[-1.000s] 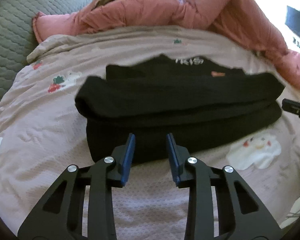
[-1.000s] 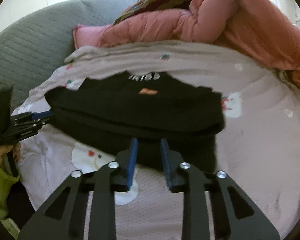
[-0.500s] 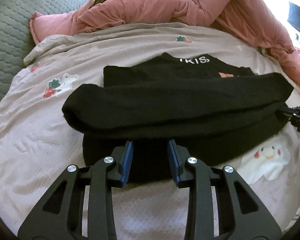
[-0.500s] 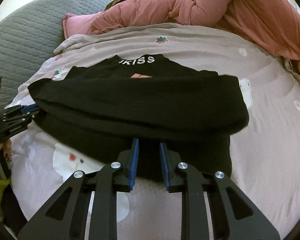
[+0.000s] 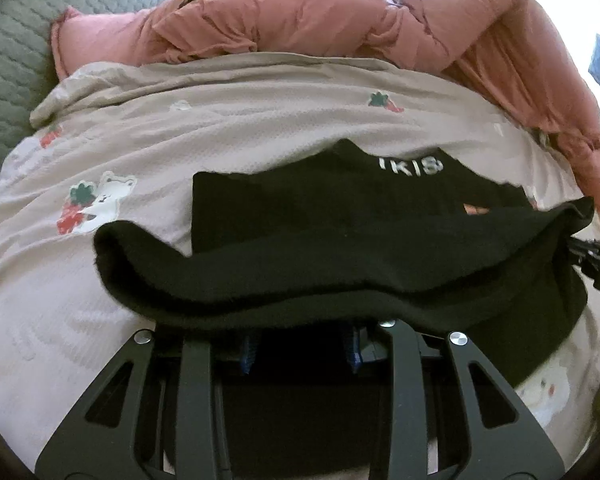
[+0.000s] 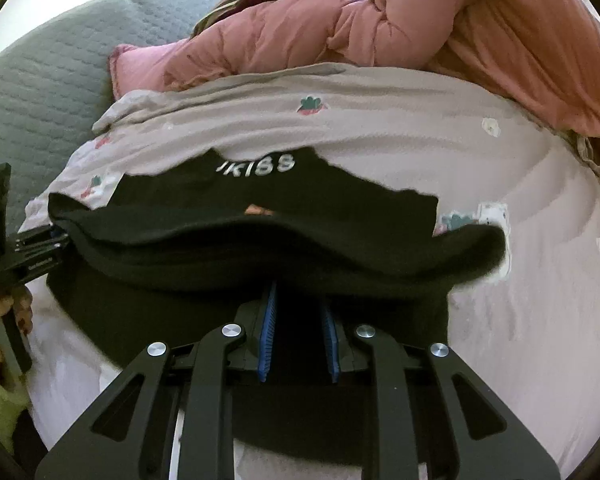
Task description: Fold small clothes
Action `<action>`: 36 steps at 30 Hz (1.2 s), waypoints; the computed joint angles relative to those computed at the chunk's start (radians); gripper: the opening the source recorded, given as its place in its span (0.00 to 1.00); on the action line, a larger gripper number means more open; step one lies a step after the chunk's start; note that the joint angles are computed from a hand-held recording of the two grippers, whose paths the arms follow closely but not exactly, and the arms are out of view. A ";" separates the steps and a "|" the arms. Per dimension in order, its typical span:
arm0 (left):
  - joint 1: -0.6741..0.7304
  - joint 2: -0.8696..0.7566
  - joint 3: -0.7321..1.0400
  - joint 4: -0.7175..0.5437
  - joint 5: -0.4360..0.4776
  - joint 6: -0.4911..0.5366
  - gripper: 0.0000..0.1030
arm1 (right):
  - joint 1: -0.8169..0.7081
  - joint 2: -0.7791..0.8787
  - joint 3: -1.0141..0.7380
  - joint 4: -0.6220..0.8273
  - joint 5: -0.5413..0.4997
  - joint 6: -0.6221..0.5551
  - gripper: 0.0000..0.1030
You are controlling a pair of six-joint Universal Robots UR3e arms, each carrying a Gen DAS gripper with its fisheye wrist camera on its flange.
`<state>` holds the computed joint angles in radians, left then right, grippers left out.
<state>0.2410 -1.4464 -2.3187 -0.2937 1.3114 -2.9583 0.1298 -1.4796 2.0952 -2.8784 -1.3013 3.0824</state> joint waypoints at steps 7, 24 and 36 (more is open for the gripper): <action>0.030 -0.122 0.163 -0.037 -0.072 -0.108 0.25 | -0.017 0.092 -0.114 0.019 -0.022 0.025 0.19; 0.229 -0.139 0.130 -0.014 -0.154 -0.057 0.46 | -0.140 0.115 -0.145 -0.012 -0.044 0.099 0.30; 0.276 -0.214 0.099 0.036 -0.240 -0.032 0.60 | -0.065 0.328 -0.401 0.121 -0.138 0.031 0.38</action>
